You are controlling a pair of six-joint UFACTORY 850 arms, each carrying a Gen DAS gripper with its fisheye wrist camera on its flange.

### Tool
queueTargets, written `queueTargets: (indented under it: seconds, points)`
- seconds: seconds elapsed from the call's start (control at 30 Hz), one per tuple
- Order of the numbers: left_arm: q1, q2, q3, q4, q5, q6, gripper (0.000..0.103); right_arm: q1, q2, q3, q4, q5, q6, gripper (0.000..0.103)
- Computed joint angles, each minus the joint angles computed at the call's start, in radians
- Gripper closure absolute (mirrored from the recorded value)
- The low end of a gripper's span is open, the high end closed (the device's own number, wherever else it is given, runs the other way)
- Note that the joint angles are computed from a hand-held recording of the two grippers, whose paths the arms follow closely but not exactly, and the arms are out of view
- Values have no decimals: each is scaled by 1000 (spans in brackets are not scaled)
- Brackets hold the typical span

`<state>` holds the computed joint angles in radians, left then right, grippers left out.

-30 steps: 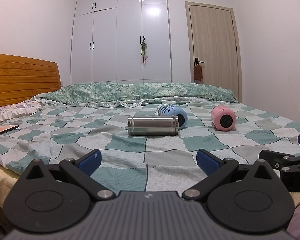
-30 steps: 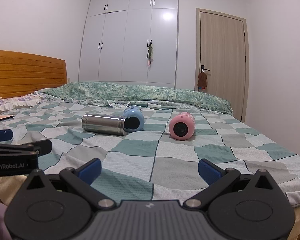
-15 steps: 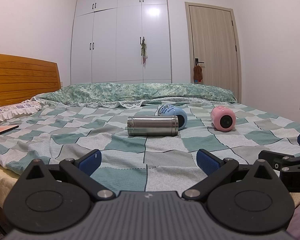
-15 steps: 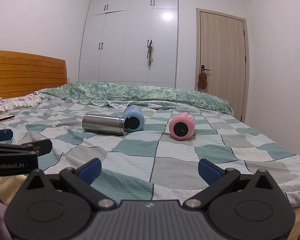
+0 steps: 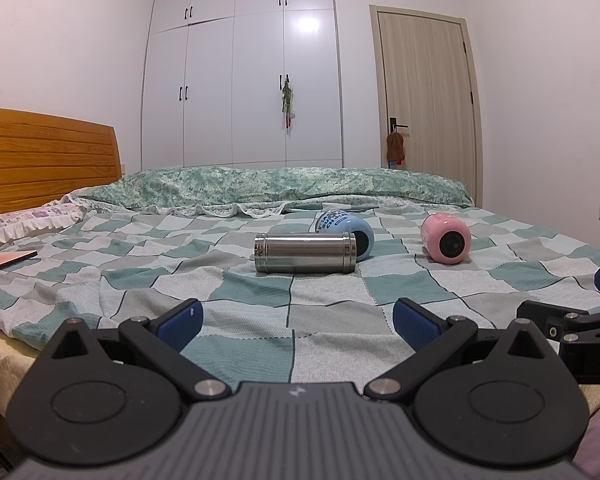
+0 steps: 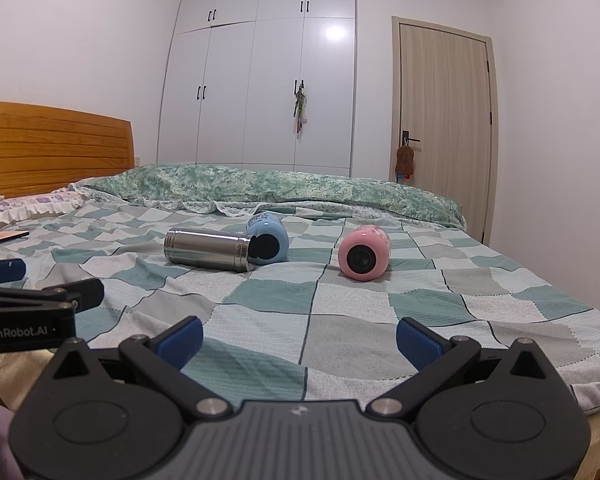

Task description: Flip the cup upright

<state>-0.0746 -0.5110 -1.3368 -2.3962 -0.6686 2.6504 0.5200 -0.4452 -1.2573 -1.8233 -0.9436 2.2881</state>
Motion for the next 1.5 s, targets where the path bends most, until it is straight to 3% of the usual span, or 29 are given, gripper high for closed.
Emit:
queueTargets:
  seconds: [0.93,1.23,1.33,1.5]
  points:
    - [-2,13,8,-16,9,10,0,-4,1,1,-9,2,8,0]
    - [18,10,-91,152,47,-86,0,-25,29,-26,-20,74,-65,0]
    - [22,-23,-175,266,47,-120,0,-40,21,-61,-16,106,-116,0]
    - [3,-123,-367,459,121,-167,0,-85,-27,-167,13,180,-215,0]
